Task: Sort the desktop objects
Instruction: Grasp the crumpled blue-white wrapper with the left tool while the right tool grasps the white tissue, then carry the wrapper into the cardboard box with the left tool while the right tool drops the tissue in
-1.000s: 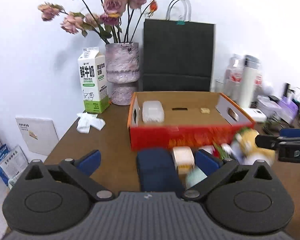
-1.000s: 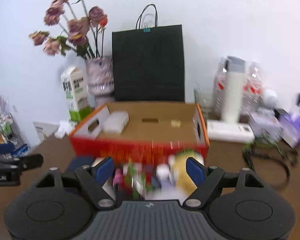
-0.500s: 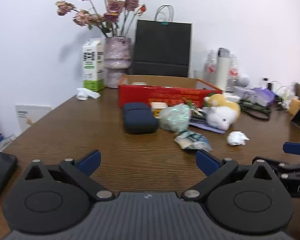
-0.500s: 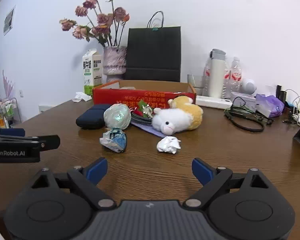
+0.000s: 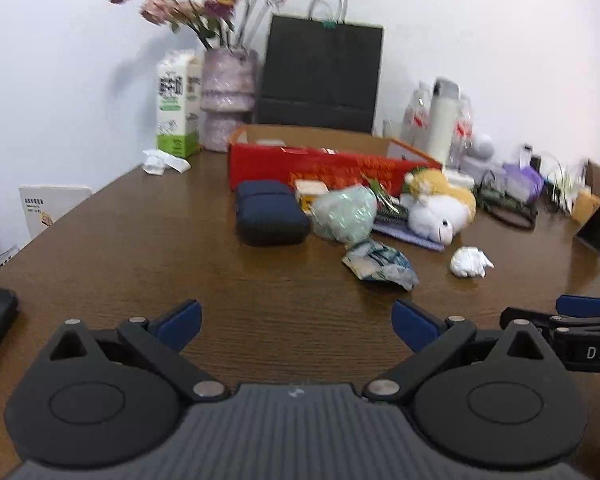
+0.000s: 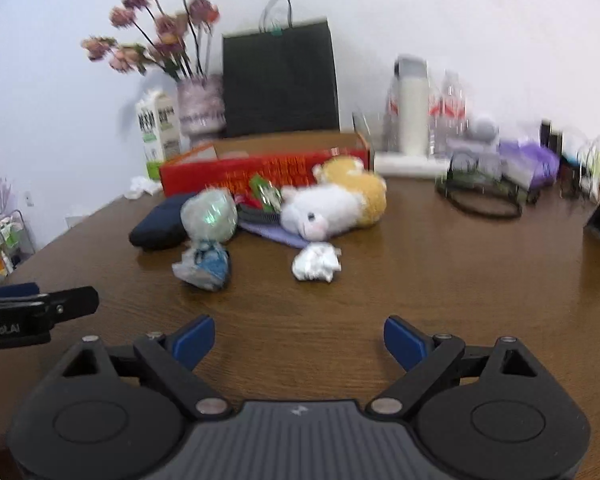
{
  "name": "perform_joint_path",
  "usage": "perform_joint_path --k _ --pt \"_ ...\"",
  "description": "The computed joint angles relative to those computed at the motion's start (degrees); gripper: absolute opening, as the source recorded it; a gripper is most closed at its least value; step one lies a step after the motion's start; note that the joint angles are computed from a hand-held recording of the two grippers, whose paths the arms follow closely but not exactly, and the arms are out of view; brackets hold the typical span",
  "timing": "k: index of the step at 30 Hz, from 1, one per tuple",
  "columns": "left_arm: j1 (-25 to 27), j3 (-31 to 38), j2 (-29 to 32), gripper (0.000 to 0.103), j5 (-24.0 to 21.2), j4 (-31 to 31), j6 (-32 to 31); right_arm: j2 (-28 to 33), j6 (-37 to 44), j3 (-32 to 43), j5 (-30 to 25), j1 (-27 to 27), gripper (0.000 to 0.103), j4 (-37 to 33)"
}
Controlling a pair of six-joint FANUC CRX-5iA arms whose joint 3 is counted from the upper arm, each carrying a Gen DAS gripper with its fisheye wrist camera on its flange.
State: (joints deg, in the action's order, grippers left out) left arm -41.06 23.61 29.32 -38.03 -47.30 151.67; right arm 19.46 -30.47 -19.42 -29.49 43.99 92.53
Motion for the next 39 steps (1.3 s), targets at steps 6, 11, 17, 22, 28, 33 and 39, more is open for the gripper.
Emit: perform_joint_path --k 6,11,17,22,28,33,39 --pt "3.9 7.7 6.4 0.103 2.7 15.1 -15.4 3.8 17.2 7.0 -1.5 0.8 0.082 -16.1" --pt "6.3 14.5 12.3 0.100 3.4 24.7 -26.2 6.9 24.0 12.0 -1.1 -0.9 0.072 -19.2" --pt "7.8 19.5 16.5 0.079 1.9 31.7 -31.9 10.6 30.5 17.7 0.4 -2.3 0.054 -21.6" --pt "7.4 20.0 16.9 0.047 1.5 30.4 -32.1 11.9 30.6 19.2 1.4 -2.6 0.020 -22.2" --pt "7.2 15.2 13.6 0.024 3.6 30.4 -29.7 10.1 23.4 15.6 3.9 -2.8 0.019 -14.2" --pt "5.8 7.4 7.4 0.023 8.0 25.1 -24.2 7.0 18.7 11.5 5.1 -2.0 0.019 -8.2" --pt "4.2 -0.2 1.4 0.023 10.2 20.0 -19.3 2.1 11.1 4.4 4.9 -0.3 0.020 0.3"
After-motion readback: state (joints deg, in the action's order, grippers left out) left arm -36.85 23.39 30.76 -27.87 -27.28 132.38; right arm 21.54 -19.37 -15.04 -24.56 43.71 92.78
